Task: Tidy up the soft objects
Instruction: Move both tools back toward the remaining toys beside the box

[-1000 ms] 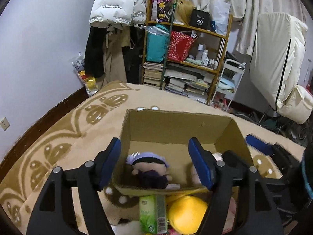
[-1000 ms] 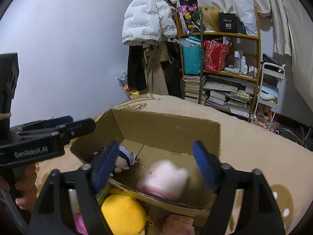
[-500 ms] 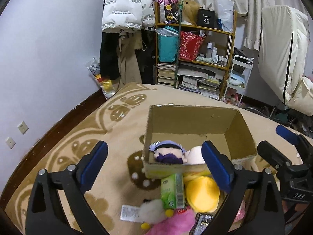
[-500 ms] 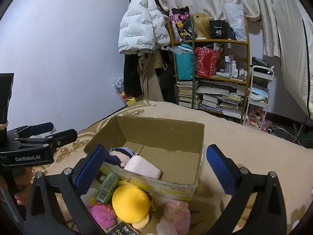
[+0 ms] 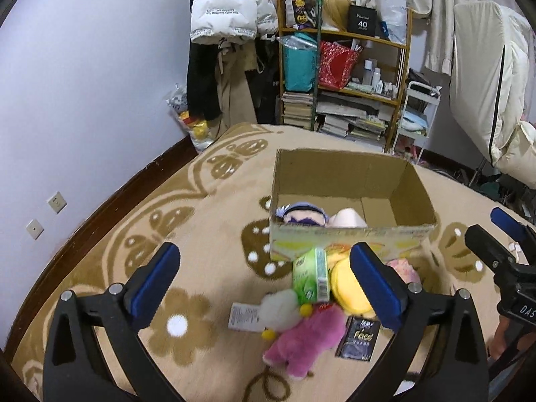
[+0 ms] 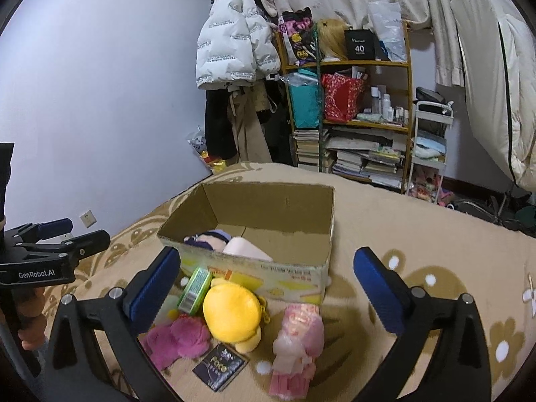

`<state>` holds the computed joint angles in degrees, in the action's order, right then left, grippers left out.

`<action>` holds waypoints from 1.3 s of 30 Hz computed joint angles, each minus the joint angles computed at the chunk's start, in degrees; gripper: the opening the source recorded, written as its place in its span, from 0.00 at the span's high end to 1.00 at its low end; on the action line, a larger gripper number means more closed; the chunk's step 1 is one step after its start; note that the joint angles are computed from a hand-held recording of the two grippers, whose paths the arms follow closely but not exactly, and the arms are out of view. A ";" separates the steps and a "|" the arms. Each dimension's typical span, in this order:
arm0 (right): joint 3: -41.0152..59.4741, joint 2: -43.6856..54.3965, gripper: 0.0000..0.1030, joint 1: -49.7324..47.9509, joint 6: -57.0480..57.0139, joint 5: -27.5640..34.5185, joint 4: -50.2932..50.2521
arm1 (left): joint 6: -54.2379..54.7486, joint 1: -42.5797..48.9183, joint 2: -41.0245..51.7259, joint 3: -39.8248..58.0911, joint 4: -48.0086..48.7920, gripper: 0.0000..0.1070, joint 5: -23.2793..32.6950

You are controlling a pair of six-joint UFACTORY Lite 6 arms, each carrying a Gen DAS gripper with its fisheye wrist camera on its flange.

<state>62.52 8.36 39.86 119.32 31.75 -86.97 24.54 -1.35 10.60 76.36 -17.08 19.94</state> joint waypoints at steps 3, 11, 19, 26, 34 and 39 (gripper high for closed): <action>-1.26 -0.85 0.00 1.31 0.01 1.02 1.37 | -2.51 0.01 -0.46 -0.67 3.26 0.06 0.74; -2.40 -0.95 0.00 2.37 0.24 1.59 2.85 | -4.66 0.03 0.79 -0.47 6.18 0.06 2.10; -1.97 1.78 0.00 1.20 2.49 -0.42 0.98 | -5.07 -0.15 3.76 1.51 6.14 0.06 2.00; 0.16 5.71 0.00 -0.07 3.54 -2.71 -0.51 | -4.36 -0.69 7.45 4.37 5.07 0.06 2.98; 4.07 11.45 0.00 -1.94 3.73 -6.82 -2.09 | -7.84 -2.89 13.73 9.27 8.64 0.06 4.05; 6.04 14.79 0.00 -3.03 4.09 -9.17 -2.78 | -7.39 -3.57 17.76 12.67 8.65 0.06 4.58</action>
<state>68.56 23.15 36.83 123.41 22.58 -89.74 17.15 -4.92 28.36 89.03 -8.44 24.53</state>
